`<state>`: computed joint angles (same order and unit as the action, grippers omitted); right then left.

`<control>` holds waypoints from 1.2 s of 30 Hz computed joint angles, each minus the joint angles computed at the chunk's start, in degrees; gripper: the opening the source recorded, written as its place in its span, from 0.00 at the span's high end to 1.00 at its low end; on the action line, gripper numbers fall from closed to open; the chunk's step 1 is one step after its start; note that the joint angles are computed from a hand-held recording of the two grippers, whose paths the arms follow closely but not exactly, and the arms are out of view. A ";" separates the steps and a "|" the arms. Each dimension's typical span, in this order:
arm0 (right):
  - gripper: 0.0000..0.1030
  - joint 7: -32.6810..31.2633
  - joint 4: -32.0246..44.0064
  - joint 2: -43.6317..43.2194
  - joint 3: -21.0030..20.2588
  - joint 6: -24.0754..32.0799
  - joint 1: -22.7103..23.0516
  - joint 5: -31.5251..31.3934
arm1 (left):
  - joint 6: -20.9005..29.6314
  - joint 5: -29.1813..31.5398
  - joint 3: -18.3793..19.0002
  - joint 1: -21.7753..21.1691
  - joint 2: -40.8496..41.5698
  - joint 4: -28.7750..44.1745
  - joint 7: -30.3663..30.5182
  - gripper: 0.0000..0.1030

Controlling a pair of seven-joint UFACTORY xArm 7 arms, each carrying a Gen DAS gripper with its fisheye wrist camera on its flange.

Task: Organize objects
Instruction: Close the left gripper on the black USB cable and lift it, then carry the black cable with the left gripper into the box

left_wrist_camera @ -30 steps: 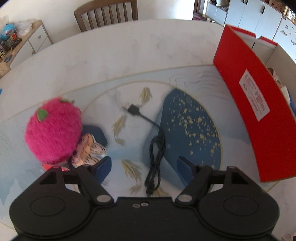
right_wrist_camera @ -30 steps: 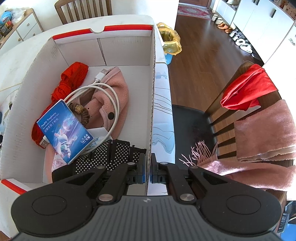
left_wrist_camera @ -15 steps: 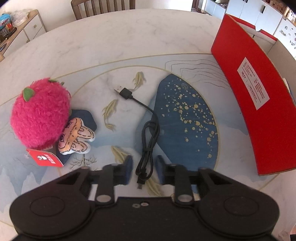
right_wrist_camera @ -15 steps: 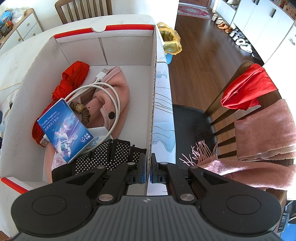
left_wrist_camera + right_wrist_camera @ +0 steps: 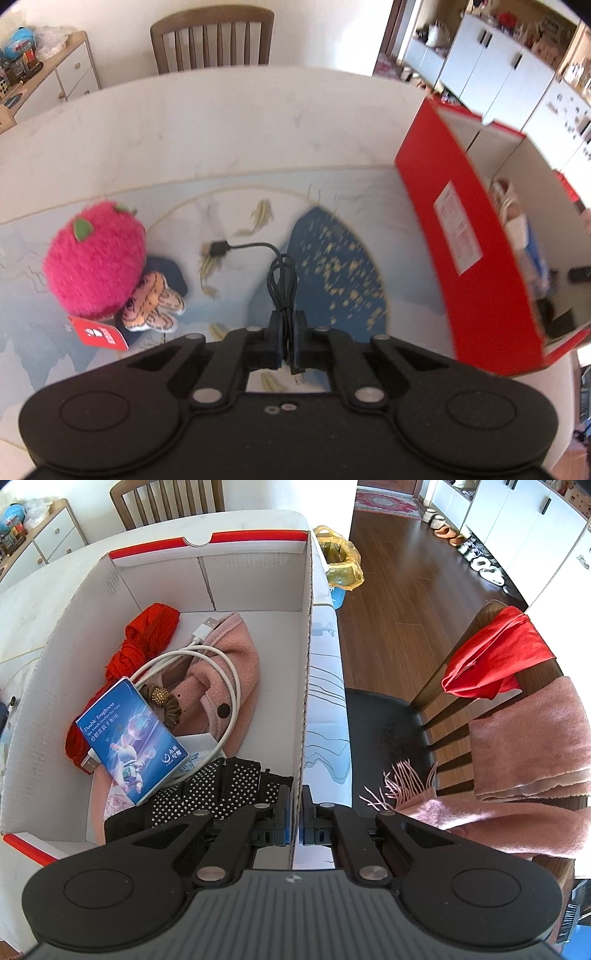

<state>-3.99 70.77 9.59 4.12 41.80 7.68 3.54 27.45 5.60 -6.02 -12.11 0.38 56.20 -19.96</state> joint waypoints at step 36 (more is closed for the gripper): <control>0.97 -1.27 -0.34 -0.13 0.05 -0.85 -0.31 1.22 | 2.80 8.84 -1.12 -15.33 18.64 31.09 3.16 0.97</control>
